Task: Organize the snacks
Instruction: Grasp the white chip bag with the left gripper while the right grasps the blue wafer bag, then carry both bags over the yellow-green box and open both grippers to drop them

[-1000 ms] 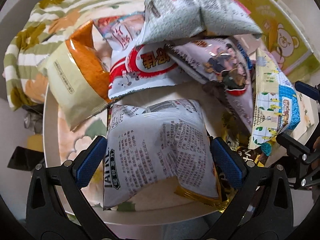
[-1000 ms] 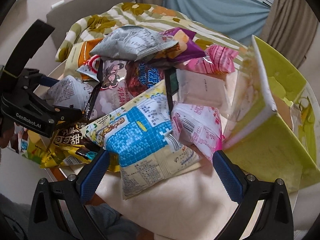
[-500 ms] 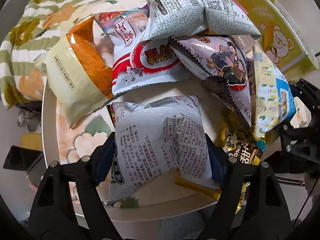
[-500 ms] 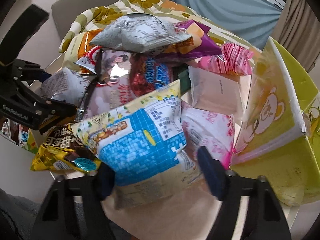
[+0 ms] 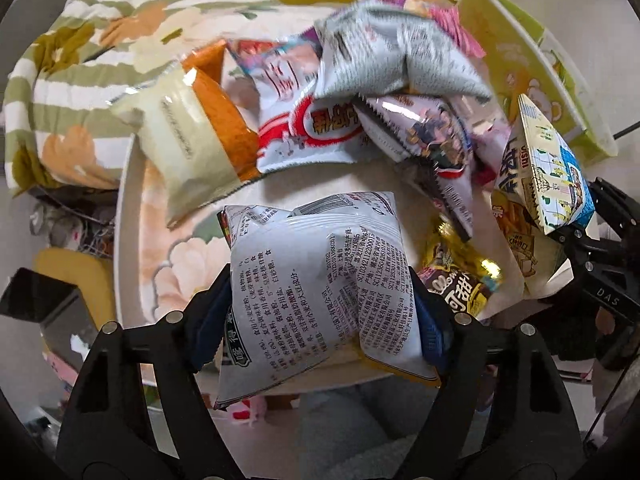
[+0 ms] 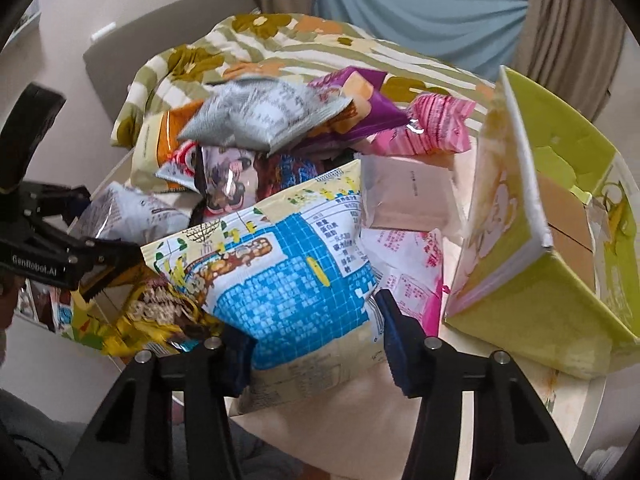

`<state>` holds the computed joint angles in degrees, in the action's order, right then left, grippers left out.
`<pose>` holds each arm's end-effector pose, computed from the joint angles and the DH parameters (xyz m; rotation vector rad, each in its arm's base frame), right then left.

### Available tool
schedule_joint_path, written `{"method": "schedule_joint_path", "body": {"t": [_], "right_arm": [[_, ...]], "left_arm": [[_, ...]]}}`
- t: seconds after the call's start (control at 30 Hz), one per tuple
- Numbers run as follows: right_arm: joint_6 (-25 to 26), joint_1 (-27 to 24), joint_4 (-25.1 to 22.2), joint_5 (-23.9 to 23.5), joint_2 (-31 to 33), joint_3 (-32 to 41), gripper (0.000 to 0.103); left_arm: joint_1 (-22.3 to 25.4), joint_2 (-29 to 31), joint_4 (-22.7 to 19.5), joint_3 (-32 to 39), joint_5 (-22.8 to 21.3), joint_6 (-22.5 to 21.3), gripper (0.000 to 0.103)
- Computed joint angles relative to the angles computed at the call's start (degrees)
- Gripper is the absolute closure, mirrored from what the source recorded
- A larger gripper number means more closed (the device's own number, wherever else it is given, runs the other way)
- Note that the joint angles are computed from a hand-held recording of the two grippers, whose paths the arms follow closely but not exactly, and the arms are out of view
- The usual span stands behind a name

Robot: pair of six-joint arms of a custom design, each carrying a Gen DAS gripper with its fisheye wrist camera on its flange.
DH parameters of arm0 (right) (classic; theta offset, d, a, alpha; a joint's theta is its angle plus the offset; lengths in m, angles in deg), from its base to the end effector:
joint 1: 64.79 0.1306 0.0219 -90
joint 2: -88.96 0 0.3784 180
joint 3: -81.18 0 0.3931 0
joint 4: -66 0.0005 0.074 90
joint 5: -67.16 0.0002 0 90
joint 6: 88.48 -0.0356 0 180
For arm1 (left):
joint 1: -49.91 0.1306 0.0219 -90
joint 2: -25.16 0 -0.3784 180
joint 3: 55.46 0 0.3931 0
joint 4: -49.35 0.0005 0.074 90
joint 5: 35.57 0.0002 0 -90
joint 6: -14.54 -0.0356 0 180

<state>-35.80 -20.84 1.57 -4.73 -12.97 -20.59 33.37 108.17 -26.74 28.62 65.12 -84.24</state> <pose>0.2841 0.2578 0.4047 -0.0558 2.5999 0.0722 0.3784 -0.1198 0.4082 0.6656 2.8015 -0.2944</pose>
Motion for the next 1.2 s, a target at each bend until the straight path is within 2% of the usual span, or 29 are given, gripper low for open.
{"method": "schedule_joint_path", "body": {"t": [0.3, 0.47, 0.63, 0.77, 0.93, 1.03, 1.2], "right_arm": [[-8.4, 1.9, -5.2, 4.3, -1.9, 5.1, 0.053], [-11.8, 1.7, -7.9, 7.7, -4.3, 7.4, 0.054], [-11.1, -1.6, -10.6, 10.5, -7.0, 9.2, 0.054], [-6.5, -7.5, -10.8, 10.5, -10.1, 8.9, 0.054], [1.5, -19.3, -8.2, 4.3, -13.6, 7.4, 0.054], [6.1, -27.6, -6.9, -0.9, -14.6, 6.6, 0.053], [12.5, -40.5, -4.0, -10.8, -14.9, 5.4, 0.053]], "left_arm": [[1.2, -1.4, 0.3, 5.5, 2.7, -1.1, 0.027], [-2.0, -0.7, 1.3, 10.6, 3.1, 1.3, 0.027], [-7.9, 3.8, 3.5, 18.0, 2.0, 5.1, 0.027], [-14.1, 8.2, 5.8, 23.9, -0.3, 8.9, 0.027], [-21.5, 17.8, 6.0, 35.5, -2.9, 14.2, 0.027], [-25.3, 25.6, 4.7, 44.5, -4.8, 16.3, 0.027], [-29.9, 41.1, -1.6, 63.5, -8.5, 19.4, 0.026]]}}
